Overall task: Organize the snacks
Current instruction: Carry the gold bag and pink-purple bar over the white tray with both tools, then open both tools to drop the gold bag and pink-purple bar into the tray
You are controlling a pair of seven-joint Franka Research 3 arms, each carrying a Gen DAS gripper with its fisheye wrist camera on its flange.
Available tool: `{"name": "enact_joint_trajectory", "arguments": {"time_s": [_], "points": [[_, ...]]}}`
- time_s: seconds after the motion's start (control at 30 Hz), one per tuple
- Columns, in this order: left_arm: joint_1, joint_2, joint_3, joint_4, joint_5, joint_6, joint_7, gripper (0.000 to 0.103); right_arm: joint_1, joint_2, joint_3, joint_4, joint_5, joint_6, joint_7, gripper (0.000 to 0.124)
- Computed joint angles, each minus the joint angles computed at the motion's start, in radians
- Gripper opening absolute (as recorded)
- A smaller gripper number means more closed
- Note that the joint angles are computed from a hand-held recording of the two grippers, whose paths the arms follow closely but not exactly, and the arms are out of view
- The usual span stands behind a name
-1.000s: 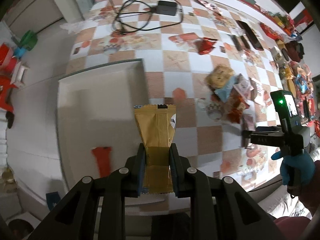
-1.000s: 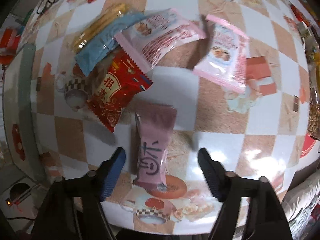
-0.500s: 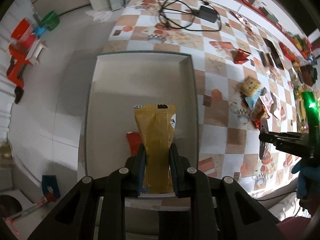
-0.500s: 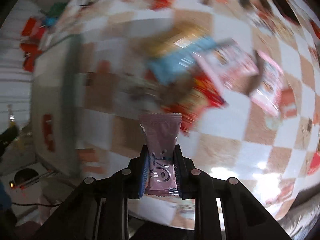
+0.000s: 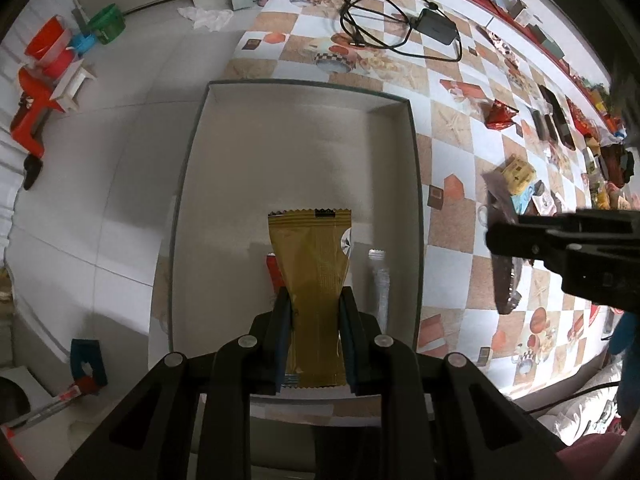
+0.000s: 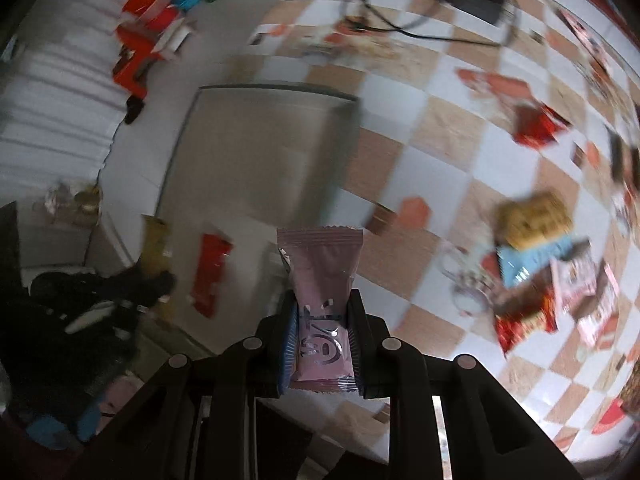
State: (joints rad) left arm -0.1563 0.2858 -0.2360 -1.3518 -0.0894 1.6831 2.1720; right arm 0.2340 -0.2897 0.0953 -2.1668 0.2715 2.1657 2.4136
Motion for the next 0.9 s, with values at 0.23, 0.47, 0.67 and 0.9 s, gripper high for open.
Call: {"name": "enact_joint_trajectory", "arguments": {"time_s": [0.23,0.47,0.67,0.9], "points": [[0.007,0.028,0.002,0.018,-0.011,-0.007,-0.009,0.024,0.015,0.15,-0.013,0.152,0.006,-0.033,-0.071,0.025],[0.016,0.046,0.003,0.023,-0.012,-0.017,-0.022,0.024,0.029,0.25,-0.02,0.258,0.007,-0.07,-0.112,0.025],[0.023,0.053,0.003,0.021,-0.013,-0.022,-0.027,0.024,0.038,0.306,-0.024,0.309,0.02,-0.086,-0.126,0.025],[0.03,0.034,0.003,-0.008,-0.016,-0.002,-0.013,0.047,0.046,0.358,-0.027,0.358,0.025,-0.107,-0.138,0.025]]}}
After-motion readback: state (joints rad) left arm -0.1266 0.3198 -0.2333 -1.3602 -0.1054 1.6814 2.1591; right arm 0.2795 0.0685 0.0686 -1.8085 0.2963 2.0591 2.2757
